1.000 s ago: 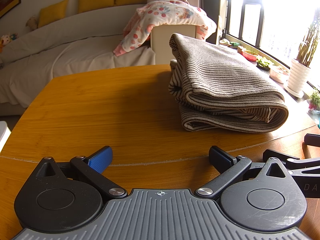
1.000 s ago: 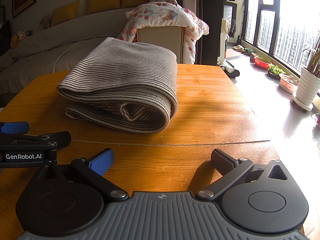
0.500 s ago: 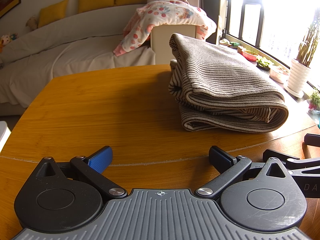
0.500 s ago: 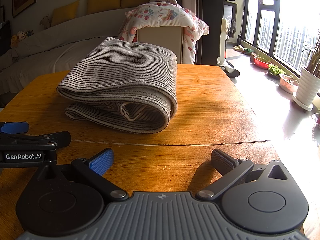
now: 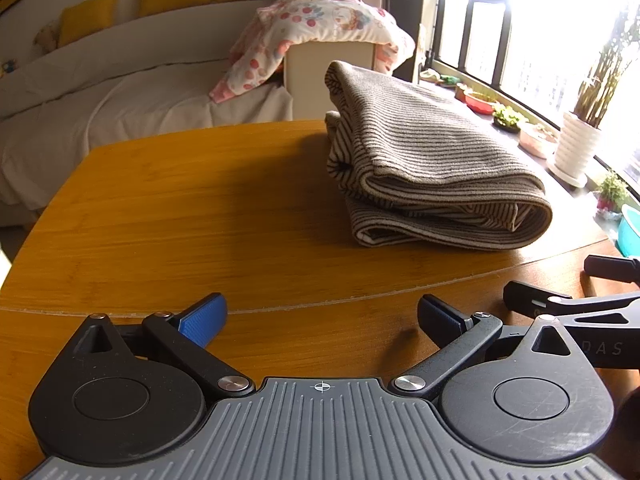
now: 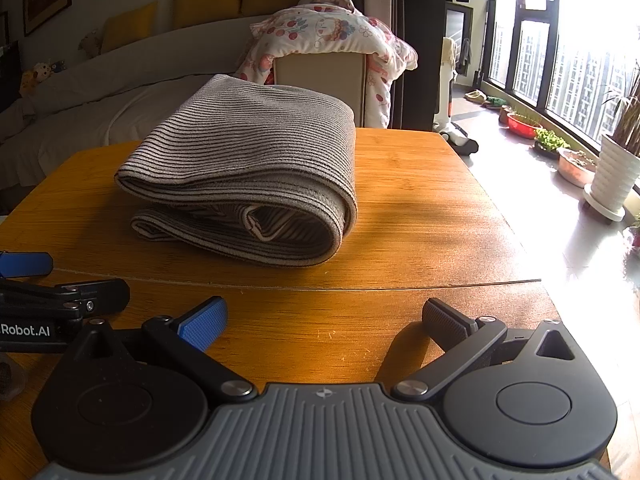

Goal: Fold clothes

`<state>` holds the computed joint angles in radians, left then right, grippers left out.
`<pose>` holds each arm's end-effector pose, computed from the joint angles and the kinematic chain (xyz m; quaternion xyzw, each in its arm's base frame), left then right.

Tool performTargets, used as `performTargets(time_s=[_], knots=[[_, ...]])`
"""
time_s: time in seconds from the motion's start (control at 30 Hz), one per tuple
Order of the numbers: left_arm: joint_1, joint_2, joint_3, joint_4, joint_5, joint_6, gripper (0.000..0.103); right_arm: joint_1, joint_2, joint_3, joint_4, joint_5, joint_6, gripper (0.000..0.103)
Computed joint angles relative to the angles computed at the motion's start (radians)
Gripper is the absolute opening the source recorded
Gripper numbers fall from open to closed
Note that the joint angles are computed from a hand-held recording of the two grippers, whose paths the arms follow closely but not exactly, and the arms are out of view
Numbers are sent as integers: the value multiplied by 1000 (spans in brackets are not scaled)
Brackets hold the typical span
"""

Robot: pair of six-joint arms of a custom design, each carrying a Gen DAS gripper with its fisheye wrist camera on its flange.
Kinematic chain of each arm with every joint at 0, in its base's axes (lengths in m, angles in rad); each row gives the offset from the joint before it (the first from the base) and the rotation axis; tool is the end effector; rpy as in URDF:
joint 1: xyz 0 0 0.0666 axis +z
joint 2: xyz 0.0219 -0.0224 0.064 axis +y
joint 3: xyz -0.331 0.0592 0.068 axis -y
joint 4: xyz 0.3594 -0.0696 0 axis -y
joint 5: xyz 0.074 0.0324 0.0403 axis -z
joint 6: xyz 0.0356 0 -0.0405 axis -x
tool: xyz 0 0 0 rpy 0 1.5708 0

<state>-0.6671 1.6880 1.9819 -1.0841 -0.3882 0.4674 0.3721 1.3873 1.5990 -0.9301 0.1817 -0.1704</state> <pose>0.4380 -0.3283 0.4794 0.0174 0.9102 -0.0501 0.4107 0.4326 0.1615 0.4721 -0.0540 0.9060 0.0307 0.4188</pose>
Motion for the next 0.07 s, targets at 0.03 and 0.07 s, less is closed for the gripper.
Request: performTargets(time_s=[0.03, 0.07], knots=[[6, -28, -38, 32, 4, 15, 103, 11, 2, 5, -3, 8, 7, 103], [15, -66, -86, 77, 5, 19, 103, 31, 3, 7, 2, 37, 21, 103]])
